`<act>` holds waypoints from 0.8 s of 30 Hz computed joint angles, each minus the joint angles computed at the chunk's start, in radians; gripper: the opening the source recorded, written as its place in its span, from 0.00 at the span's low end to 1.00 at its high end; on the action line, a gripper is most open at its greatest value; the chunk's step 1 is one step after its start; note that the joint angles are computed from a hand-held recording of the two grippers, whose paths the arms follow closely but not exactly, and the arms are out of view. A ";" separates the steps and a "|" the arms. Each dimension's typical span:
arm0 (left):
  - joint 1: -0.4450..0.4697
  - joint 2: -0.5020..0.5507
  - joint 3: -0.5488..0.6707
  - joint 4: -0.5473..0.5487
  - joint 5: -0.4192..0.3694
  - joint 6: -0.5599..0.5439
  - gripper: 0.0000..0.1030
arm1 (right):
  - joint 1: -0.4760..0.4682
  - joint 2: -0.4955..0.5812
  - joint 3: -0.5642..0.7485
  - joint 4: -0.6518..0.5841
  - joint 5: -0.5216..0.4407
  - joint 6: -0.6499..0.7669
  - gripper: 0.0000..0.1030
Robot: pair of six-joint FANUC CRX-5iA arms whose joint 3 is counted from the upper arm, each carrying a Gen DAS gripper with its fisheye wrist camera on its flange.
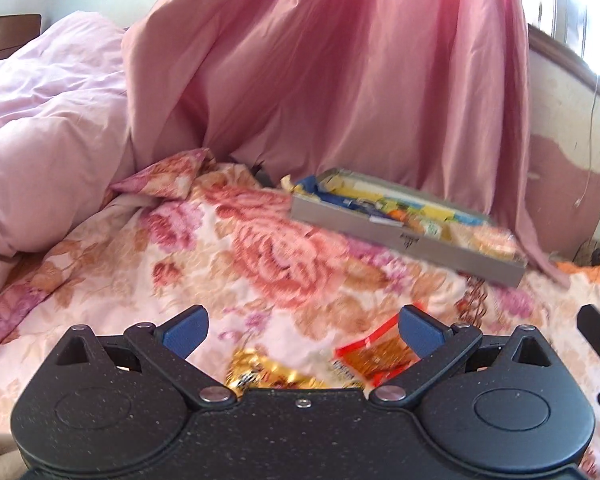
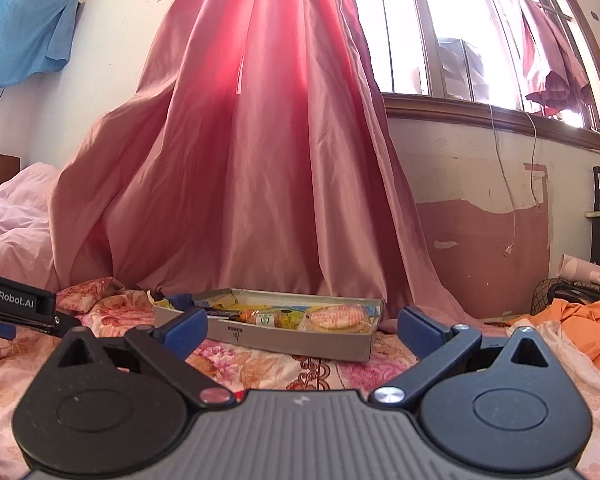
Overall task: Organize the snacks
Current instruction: 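Withdraw both grippers from the tray back over the remaining snacks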
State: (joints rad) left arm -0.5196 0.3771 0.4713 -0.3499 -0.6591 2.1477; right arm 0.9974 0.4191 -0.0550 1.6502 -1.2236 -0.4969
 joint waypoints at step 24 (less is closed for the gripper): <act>0.044 0.081 0.081 0.140 -0.352 -0.057 0.94 | 0.074 0.000 0.103 -0.426 0.183 0.381 1.00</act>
State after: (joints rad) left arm -0.4757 0.4582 0.5521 -0.2101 -1.0110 2.0904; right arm 1.0711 0.4195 0.0477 1.2241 -1.0407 -0.1162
